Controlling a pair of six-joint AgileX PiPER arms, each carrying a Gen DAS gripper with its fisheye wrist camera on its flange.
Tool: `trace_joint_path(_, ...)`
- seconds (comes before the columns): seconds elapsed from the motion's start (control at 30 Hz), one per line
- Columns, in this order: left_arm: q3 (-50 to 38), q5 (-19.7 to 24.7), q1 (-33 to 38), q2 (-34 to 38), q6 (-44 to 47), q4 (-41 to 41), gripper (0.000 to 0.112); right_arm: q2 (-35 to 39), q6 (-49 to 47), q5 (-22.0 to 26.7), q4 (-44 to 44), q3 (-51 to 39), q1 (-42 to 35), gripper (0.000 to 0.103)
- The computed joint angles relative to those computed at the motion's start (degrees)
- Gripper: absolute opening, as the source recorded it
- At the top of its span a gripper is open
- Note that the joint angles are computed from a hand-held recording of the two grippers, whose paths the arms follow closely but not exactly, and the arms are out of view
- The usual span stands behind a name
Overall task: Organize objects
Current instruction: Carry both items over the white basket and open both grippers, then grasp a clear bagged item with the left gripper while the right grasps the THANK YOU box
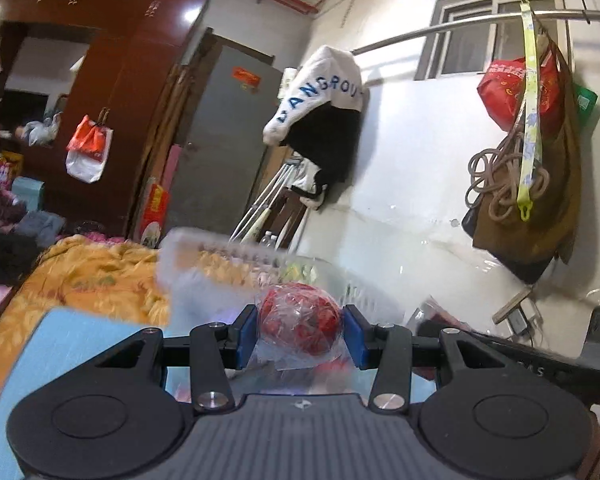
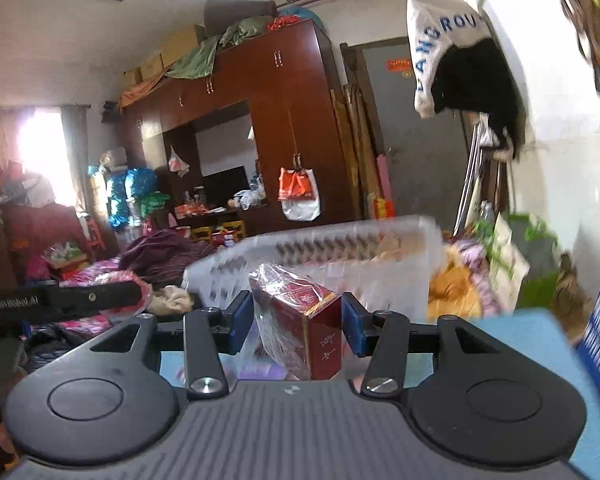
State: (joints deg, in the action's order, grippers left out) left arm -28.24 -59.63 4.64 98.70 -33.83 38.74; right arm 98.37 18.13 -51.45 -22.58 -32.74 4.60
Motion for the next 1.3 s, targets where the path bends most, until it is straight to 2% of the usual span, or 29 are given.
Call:
trace_joint_path(0.07,-5.95,10.00,-5.67,-2.28,0.07,-6.23,0.049,-0.78,-2.26,6.61,2.81,-6.54,1.16,0.051)
trace_joint_path(0.17,-15.79,21.66,-9.64,-0.78,-5.36,-7.84,0.049,2.64,-4.54,12.13,4.66,-16.20,1.37,0.051)
trace_joint_path(0.23,-21.10,28.82,-12.41,1.00,-5.49,-11.49,0.049,6.71,2.30,15.41,-2.55,-23.23,-0.26,0.051)
trace_joint_path(0.27,-22.93,31.37,-13.89,1.91,-2.11,-14.75,0.049,8.29,5.56,17.18,-5.97,-25.88,-0.66,0.051)
trace_joint_path(0.33,-27.80,36.06,-16.33,4.99,4.94,-21.75,0.051,11.88,5.18,18.56,-5.95,-29.81,-0.51,0.052)
trace_joint_path(0.37,-29.53,37.27,-16.52,6.36,5.03,-21.98,0.057,12.80,1.70,17.56,-2.94,-29.68,-0.17,0.059)
trace_joint_path(0.4,-31.56,38.00,-16.39,8.07,3.22,-19.92,0.063,13.80,-0.09,17.58,-1.71,-30.17,0.05,0.075)
trace_joint_path(0.43,-33.27,38.66,-16.42,9.71,3.51,-20.15,0.073,14.00,-1.39,16.53,-0.47,-29.28,0.11,0.079)
trace_joint_path(0.47,-34.03,39.21,-16.43,10.50,4.96,-21.79,0.074,13.82,-2.06,14.84,0.30,-27.59,-0.05,0.079)
trace_joint_path(0.53,-33.09,37.30,-15.29,11.11,2.09,-18.60,0.074,12.58,0.21,11.33,-3.00,-23.89,-1.45,0.082)
trace_joint_path(0.57,-31.79,36.07,-14.33,10.72,-1.22,-15.43,0.074,11.71,-0.35,9.19,-2.75,-21.34,-1.96,0.089)
trace_joint_path(0.6,-29.81,34.43,-13.42,10.01,-3.95,-13.16,0.074,10.54,-2.12,6.70,-0.30,-17.93,-2.02,0.100)
trace_joint_path(0.63,-25.55,30.50,-12.16,8.75,-4.38,-12.69,0.074,9.46,-3.39,3.49,1.70,-14.06,-2.25,0.103)
trace_joint_path(0.7,-16.72,21.28,-10.85,6.59,1.62,-16.12,0.077,8.15,-1.87,0.94,-0.70,-9.35,-3.73,0.103)
trace_joint_path(0.73,-11.90,17.57,-10.83,5.11,6.30,-19.35,0.088,7.90,-1.19,1.76,-0.97,-8.80,-3.96,0.103)
trace_joint_path(0.77,-8.76,16.15,-10.88,4.36,8.69,-21.34,0.093,7.44,-0.81,3.72,-2.04,-7.71,-4.02,0.103)
trace_joint_path(0.8,-5.73,15.19,-10.33,3.73,8.78,-21.14,0.093,7.46,-1.63,5.18,-2.46,-6.31,-3.67,0.103)
trace_joint_path(0.83,-3.04,11.94,-9.09,3.86,7.84,-19.61,0.093,8.01,-1.92,6.51,-3.34,-6.53,-3.57,0.103)
trace_joint_path(0.87,0.11,6.40,-7.57,4.67,7.81,-18.00,0.093,8.82,-3.13,7.24,-3.32,-6.35,-3.16,0.103)
trace_joint_path(0.9,2.48,2.65,-6.46,5.37,8.50,-16.77,0.093,9.60,-4.02,7.35,-2.78,-5.96,-2.72,0.103)
trace_joint_path(0.93,3.63,1.19,-6.23,5.94,9.33,-16.82,0.093,10.18,-3.47,7.86,-3.52,-6.19,-2.68,0.103)
trace_joint_path(0.97,4.56,1.10,-6.63,6.21,10.53,-17.80,0.093,10.78,-2.03,8.67,-5.31,-6.85,-2.85,0.103)
trace_joint_path(1.07,4.13,6.57,-9.17,6.03,11.90,-18.58,0.093,12.49,1.01,13.89,-8.03,-10.08,-2.04,0.103)
trace_joint_path(1.17,4.13,9.09,-12.09,6.71,12.22,-18.13,0.093,13.55,2.88,18.55,-9.76,-12.31,-0.98,0.103)
trace_joint_path(1.23,4.19,9.22,-14.17,7.76,13.47,-19.59,0.093,13.80,3.05,18.86,-11.05,-12.06,-0.97,0.103)
trace_joint_path(1.3,3.26,11.76,-16.93,8.36,15.44,-22.11,0.092,13.85,3.00,19.42,-11.48,-12.15,-0.78,0.103)
